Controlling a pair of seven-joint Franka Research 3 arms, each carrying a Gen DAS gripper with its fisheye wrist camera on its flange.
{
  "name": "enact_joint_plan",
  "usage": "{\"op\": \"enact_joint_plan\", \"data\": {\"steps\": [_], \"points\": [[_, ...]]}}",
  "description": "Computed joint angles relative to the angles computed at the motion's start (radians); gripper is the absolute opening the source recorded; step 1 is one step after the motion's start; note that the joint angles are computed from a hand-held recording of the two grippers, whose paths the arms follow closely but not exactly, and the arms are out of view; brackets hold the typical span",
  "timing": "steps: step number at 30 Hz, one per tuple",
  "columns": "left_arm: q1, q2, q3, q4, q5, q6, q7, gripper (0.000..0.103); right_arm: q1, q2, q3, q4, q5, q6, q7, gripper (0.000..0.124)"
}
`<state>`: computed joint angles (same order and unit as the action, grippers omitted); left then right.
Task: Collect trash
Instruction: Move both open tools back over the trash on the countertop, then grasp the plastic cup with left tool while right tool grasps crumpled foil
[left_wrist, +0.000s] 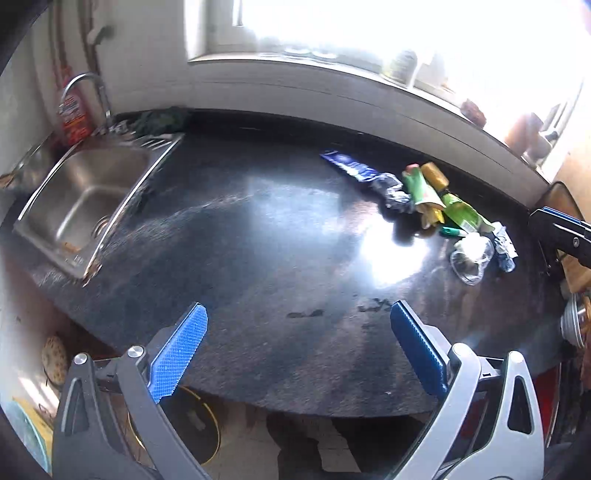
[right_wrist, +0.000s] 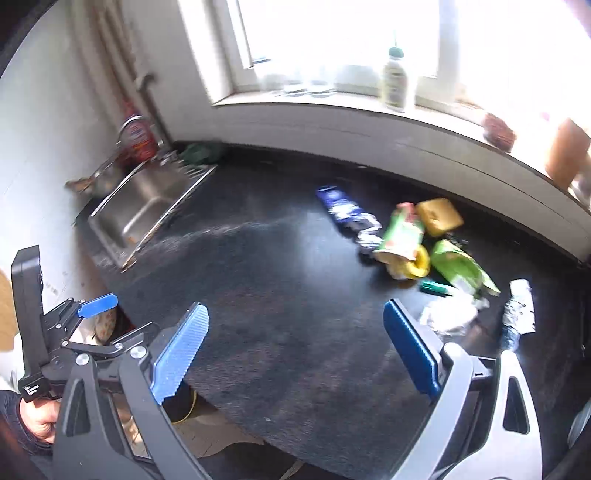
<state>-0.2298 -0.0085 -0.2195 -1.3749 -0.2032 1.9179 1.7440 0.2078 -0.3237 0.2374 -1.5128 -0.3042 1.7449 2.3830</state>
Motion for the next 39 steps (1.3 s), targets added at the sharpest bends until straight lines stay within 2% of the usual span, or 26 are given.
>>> {"op": "enact_joint_plan", "data": {"steps": [6, 13, 20, 24, 30, 39], "points": [[-0.1, 0.122, -0.085, 0.185, 0.006, -0.058, 0.06, 0.097, -0.1, -0.247, -0.023, -0.181, -0.007, -0.108, 0.07, 0.092], [-0.185, 0.217, -0.121, 0.325, 0.041, -0.117, 0.101, 0.097, -0.202, -0.366, -0.023, -0.254, 0.027, -0.156, 0.048, 0.092], [-0.251, 0.309, -0.129, 0.442, 0.089, -0.167, 0.102, 0.097, -0.261, -0.411, -0.041, -0.315, 0.061, -0.133, 0.018, 0.092], [-0.285, 0.355, -0.13, 0.484, 0.113, -0.17, 0.107, 0.097, -0.279, -0.437, -0.064, -0.372, 0.082, -0.118, -0.004, 0.085], [-0.348, 0.437, -0.127, 0.527, 0.164, -0.162, 0.111, 0.096, -0.303, -0.466, -0.114, -0.488, 0.115, -0.059, -0.051, 0.079], [-0.402, 0.517, -0.127, 0.485, 0.192, -0.094, 0.132, 0.096, -0.348, -0.457, -0.188, -0.65, 0.172, 0.052, -0.117, 0.063]]}}
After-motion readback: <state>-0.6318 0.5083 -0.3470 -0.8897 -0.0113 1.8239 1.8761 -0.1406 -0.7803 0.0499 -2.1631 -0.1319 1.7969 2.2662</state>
